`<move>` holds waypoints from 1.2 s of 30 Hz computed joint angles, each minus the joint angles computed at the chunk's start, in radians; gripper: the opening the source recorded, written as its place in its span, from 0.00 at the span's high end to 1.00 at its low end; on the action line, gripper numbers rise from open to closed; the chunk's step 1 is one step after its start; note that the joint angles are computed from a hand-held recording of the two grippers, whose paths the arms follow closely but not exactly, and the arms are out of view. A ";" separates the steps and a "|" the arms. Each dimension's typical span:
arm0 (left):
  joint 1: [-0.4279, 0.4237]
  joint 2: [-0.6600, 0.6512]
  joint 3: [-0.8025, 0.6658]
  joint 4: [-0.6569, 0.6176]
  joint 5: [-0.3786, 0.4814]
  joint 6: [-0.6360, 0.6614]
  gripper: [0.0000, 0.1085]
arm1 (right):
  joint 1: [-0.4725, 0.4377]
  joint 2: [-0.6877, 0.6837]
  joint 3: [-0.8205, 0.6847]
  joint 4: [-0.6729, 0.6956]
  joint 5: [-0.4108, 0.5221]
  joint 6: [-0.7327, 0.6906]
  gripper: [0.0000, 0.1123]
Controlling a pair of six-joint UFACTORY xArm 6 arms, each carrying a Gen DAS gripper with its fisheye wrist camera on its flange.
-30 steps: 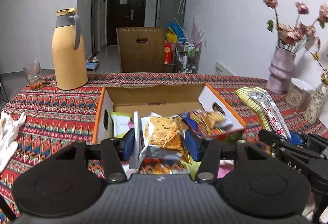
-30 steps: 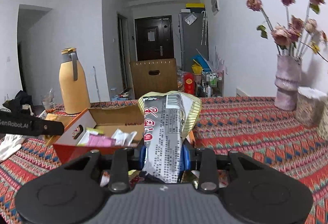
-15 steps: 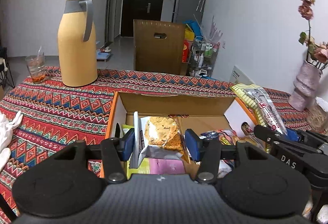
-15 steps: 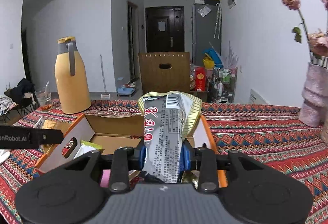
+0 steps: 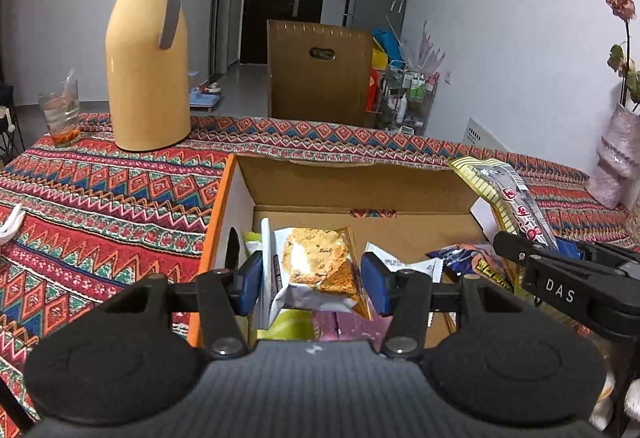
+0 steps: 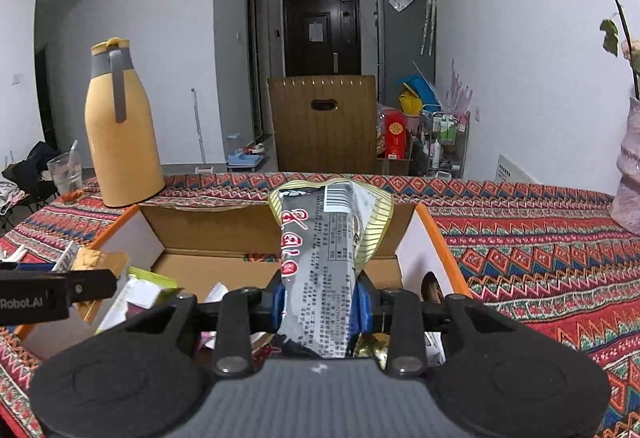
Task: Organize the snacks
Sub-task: 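Carry the wafer bar and oat cookie packet into the orange box and open both tools, then withdraw both tools from the box back over the snack heap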
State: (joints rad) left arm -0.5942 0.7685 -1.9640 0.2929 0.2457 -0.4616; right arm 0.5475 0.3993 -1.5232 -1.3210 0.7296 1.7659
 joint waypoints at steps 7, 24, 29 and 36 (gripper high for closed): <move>0.004 -0.021 0.045 0.043 -0.041 -0.040 0.34 | 0.000 0.017 -0.013 0.019 0.011 0.002 0.46; 0.026 -0.100 0.127 0.232 -0.094 -0.268 0.05 | 0.026 -0.106 0.108 -0.066 0.084 0.137 0.08; 0.024 -0.141 0.162 0.291 -0.097 -0.316 0.05 | 0.066 -0.142 0.120 -0.063 0.162 0.105 0.08; 0.017 -0.224 0.255 0.228 -0.096 -0.247 0.05 | 0.120 -0.216 0.185 -0.045 0.226 0.076 0.08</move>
State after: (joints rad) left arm -0.5772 0.5444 -1.7093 0.5209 0.1493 -0.7087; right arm 0.6671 0.1833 -1.3378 -1.3655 0.9551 1.8418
